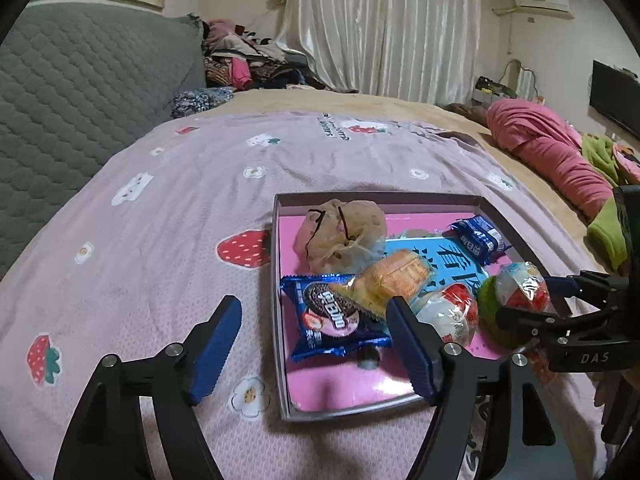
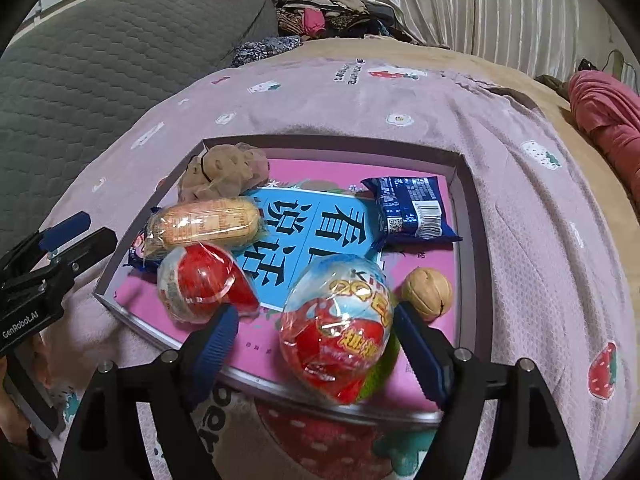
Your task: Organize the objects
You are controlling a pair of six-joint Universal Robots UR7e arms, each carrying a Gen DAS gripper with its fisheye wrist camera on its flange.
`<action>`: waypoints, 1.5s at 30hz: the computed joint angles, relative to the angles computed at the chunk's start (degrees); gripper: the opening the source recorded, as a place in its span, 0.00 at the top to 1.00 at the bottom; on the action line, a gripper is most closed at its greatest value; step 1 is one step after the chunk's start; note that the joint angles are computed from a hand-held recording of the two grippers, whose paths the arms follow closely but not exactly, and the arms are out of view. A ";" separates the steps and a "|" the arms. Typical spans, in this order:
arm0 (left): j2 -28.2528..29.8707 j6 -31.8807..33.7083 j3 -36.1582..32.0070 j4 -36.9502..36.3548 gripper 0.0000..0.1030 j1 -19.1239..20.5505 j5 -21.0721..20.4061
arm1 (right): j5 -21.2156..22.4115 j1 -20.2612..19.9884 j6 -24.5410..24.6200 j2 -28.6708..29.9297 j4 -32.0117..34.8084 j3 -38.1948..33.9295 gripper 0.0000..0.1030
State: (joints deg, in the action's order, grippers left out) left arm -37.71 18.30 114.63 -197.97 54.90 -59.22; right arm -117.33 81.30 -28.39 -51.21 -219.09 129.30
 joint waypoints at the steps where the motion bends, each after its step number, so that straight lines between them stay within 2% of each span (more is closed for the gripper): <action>1: -0.13 -0.30 0.40 -0.31 0.25 -0.29 0.67 | -0.09 0.14 0.09 -0.10 -0.19 0.20 0.21; 8: -1.85 -1.85 2.83 -0.16 0.23 -1.26 1.28 | -1.32 1.74 0.76 -1.14 -1.15 1.84 0.17; 13: -2.99 -2.50 4.37 -0.89 0.20 -2.85 2.73 | -2.05 3.29 1.39 -2.22 -2.42 3.72 0.09; 20: -5.54 -4.11 6.41 -0.55 0.15 -5.14 3.23 | -2.54 4.54 3.24 -4.61 -4.45 6.86 0.05; 25: -8.10 -6.13 8.36 0.13 0.00 -6.70 2.82 | -3.48 5.96 4.08 -6.08 -5.96 8.84 0.01; 45: -20.53 -12.89 16.50 4.38 0.00 -15.10 5.49 | -12.62 18.55 6.56 -11.71 -7.54 13.87 0.01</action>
